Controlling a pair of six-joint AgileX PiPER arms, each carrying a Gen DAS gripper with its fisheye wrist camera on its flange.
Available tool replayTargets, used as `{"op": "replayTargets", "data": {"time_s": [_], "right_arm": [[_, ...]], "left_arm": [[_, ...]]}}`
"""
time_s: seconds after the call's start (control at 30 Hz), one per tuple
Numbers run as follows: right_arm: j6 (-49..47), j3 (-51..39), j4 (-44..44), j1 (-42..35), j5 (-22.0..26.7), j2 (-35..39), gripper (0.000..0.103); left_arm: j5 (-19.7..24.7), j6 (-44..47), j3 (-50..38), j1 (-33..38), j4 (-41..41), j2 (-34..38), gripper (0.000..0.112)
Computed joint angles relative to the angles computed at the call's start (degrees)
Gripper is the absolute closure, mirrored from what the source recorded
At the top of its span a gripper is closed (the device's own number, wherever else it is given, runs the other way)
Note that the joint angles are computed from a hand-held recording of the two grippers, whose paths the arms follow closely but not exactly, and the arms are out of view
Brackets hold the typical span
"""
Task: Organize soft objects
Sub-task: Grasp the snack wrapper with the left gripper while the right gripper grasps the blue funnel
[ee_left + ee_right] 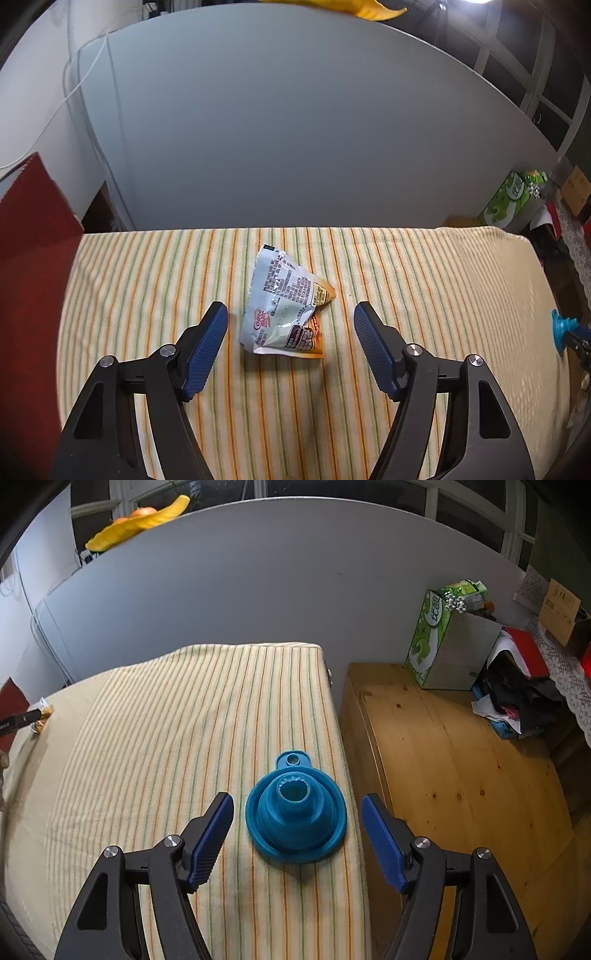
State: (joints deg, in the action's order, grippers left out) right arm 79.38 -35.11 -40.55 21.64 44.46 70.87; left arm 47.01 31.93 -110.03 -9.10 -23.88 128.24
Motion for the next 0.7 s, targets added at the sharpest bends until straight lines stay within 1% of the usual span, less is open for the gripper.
{"op": "replayTargets", "data": {"time_s": [0.07, 0.1, 0.13, 0.27, 0.37, 0.5, 0.53, 0.57, 0.63, 0.7], "right_arm": [[0.15, -0.17, -0.13, 0.05, 0.02, 0.88, 0.040], [-0.41, -0.17, 0.29, -0.51, -0.56, 1.26, 0.045], [-0.74, -0.09, 0.50, -0.99, -1.06, 1.42, 0.047], [-0.81, 0.09, 0.31, -1.59, -1.91, 1.70, 0.047], [-0.25, 0.22, -0.26, -0.88, -1.52, 1.67, 0.049], [-0.15, 0.16, -0.18, -0.47, -1.14, 1.44, 0.052], [0.32, -0.02, -0.37, 0.03, -0.59, 1.50, 0.062], [0.74, -0.16, -0.68, 0.43, 0.21, 1.49, 0.064], [0.09, -0.12, 0.18, 0.26, -0.12, 0.94, 0.064], [-0.05, -0.31, 0.18, 0.43, 0.30, 0.98, 0.064]], "left_arm": [[-0.50, -1.15, -0.91, -0.52, 1.28, 0.71, 0.042], [-0.89, -1.61, -0.96, -0.82, 1.94, 0.77, 0.042], [-1.14, -2.09, -1.33, -1.10, 2.69, 1.09, 0.042], [-0.82, -4.35, -4.02, -2.10, 5.21, 2.80, 0.042], [0.84, -5.23, -6.37, -1.95, 5.34, 4.26, 0.042], [-0.94, -5.83, -5.30, -2.56, 7.03, 3.84, 0.042], [-1.29, -6.45, -5.19, -3.10, 7.69, 3.89, 0.043], [-1.54, -6.76, -5.21, -3.24, 7.94, 3.93, 0.045], [-3.10, -7.97, -3.54, -3.55, 8.34, 3.18, 0.059], [-3.92, -9.15, -2.77, -3.73, 8.90, 2.74, 0.068]]}}
